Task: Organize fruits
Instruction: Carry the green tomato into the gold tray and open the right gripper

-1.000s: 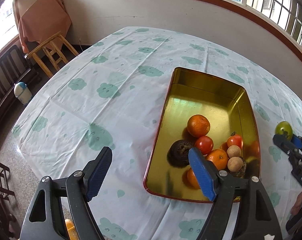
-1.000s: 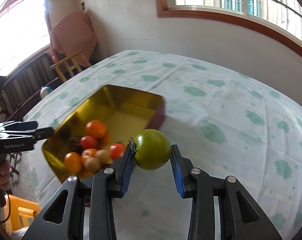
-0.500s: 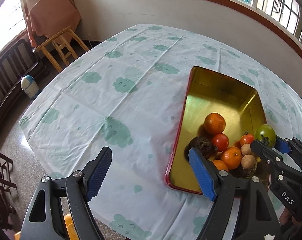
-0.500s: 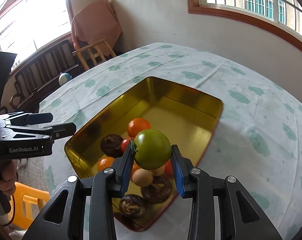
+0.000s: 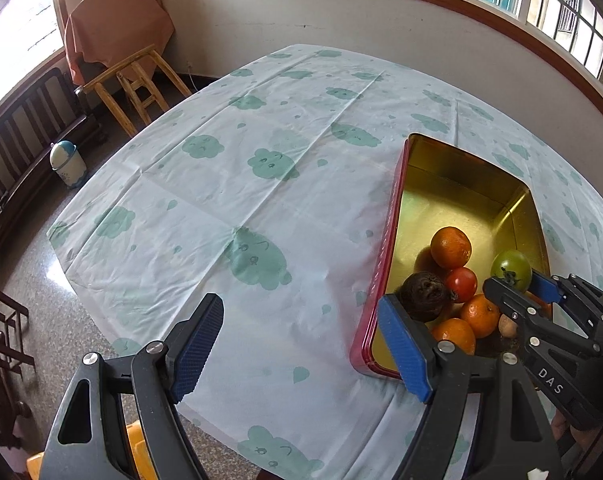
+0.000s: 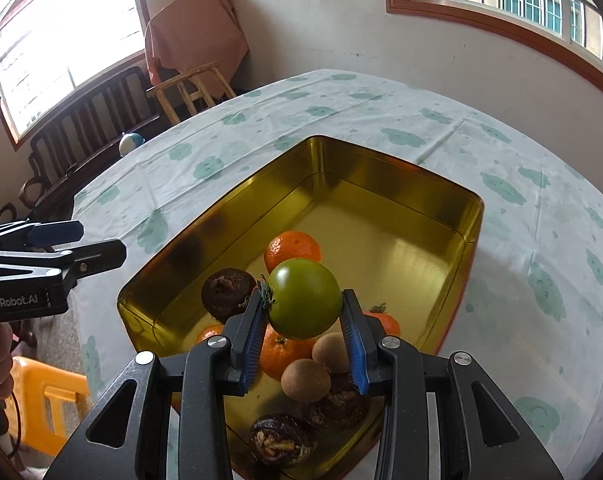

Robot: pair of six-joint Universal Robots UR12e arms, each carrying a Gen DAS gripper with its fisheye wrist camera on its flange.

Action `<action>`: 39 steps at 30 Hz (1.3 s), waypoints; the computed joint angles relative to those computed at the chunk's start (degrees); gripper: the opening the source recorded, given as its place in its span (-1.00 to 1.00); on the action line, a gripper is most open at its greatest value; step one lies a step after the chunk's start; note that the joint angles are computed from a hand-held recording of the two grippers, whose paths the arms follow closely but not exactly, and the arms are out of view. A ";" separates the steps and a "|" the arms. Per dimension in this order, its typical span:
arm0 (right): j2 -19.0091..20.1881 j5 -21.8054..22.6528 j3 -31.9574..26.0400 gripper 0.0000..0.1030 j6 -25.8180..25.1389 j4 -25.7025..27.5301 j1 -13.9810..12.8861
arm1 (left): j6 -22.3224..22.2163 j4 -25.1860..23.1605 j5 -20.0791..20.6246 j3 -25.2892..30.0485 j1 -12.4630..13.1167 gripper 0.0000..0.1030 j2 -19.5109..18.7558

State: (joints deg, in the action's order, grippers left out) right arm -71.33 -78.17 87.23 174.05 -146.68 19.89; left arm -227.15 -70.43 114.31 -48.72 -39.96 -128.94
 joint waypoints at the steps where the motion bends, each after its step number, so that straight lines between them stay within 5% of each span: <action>1: 0.22 -0.28 -0.25 -0.27 -0.24 0.24 0.17 | 0.03 0.02 0.05 -0.03 -0.01 0.49 0.02; 23: 0.44 -1.31 -0.07 -0.24 1.09 0.61 0.46 | 2.47 0.52 -0.64 0.98 -0.62 0.49 -0.71; 33: -0.92 -2.10 1.38 0.17 2.39 -1.46 0.48 | 3.83 0.62 -1.05 1.93 -1.06 0.49 -1.19; 39: -2.82 -4.40 2.99 0.60 4.68 -2.98 0.37 | 4.53 0.58 -0.92 2.87 -1.43 0.49 -1.61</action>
